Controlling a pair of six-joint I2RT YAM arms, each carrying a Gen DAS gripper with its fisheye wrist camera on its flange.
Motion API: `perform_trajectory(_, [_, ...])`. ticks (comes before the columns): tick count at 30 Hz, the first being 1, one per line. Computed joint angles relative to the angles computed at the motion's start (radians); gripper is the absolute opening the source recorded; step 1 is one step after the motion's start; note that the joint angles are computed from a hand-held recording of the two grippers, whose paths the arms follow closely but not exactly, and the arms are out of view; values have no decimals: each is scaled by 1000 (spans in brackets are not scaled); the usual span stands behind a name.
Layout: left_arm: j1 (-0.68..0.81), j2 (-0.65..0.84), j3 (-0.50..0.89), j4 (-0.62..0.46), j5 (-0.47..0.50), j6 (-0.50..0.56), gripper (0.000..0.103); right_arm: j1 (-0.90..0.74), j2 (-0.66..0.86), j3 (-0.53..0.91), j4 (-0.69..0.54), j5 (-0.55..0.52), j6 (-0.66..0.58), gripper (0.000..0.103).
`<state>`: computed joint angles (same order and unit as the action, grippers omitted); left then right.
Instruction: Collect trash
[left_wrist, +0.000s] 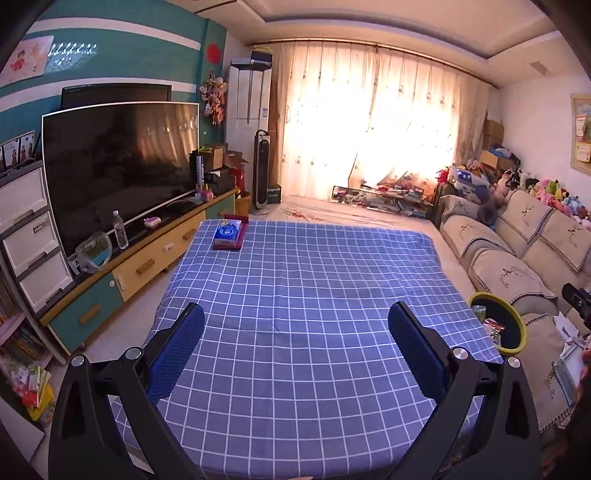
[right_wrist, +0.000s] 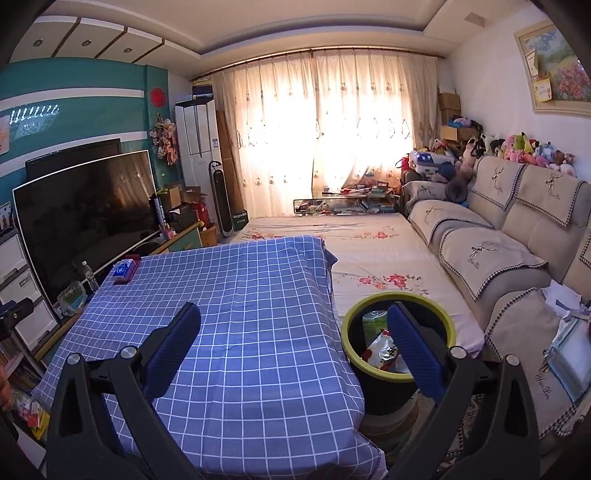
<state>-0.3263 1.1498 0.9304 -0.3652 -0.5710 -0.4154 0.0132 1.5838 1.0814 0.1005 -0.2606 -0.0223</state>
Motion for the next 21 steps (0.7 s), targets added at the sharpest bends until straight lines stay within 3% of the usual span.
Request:
perform_trajectory(11, [-167, -49, -11, -52, -96, -44, 98, -21, -113, -104, 13, 10, -24, 96])
perform_trajectory(21, [-171, -23, 19, -59, -98, -45, 98, -26, -104, -96, 19, 4, -12, 96])
